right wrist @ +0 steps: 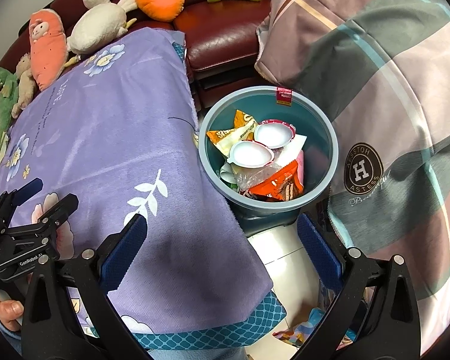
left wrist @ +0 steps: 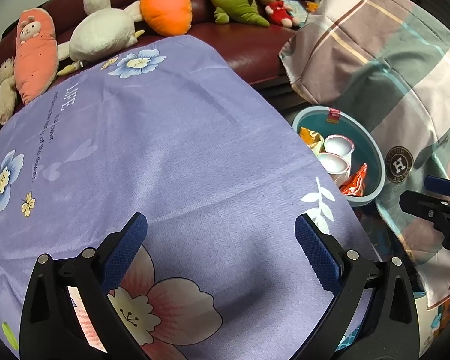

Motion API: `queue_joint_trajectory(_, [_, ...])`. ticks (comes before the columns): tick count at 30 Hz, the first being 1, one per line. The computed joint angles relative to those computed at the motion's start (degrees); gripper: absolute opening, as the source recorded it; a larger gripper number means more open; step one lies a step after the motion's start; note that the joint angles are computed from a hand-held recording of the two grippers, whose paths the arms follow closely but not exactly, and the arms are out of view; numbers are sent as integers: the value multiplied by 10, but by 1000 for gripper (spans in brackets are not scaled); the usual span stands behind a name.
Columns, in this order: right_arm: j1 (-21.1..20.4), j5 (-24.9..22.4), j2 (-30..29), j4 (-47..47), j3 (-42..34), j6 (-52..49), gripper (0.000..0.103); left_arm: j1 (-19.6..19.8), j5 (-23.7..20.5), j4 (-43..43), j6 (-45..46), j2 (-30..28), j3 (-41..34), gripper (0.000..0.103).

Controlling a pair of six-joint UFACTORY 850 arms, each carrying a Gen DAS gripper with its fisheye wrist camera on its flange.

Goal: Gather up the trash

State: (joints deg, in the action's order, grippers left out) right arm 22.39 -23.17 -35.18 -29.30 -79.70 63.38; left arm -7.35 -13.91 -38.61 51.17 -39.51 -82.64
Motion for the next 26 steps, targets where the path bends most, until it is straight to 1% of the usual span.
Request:
queue_joint_trajectory(14, [-2, -6, -8, 11, -11, -15, 96, 1, -1, -3, 3, -4, -3, 99])
queue_joint_trajectory(20, [-2, -11, -7, 2, -11, -6, 96, 1, -2, 1, -1, -5, -4, 99])
queue_joint_trajectory(24, [0, -14, -5, -9, -9, 6, 96, 1, 1, 27, -35, -8, -7, 99])
queue_joint_trajectory(26, [0, -14, -4, -15, -8, 11, 96, 1, 11, 38, -48, -7, -3, 99])
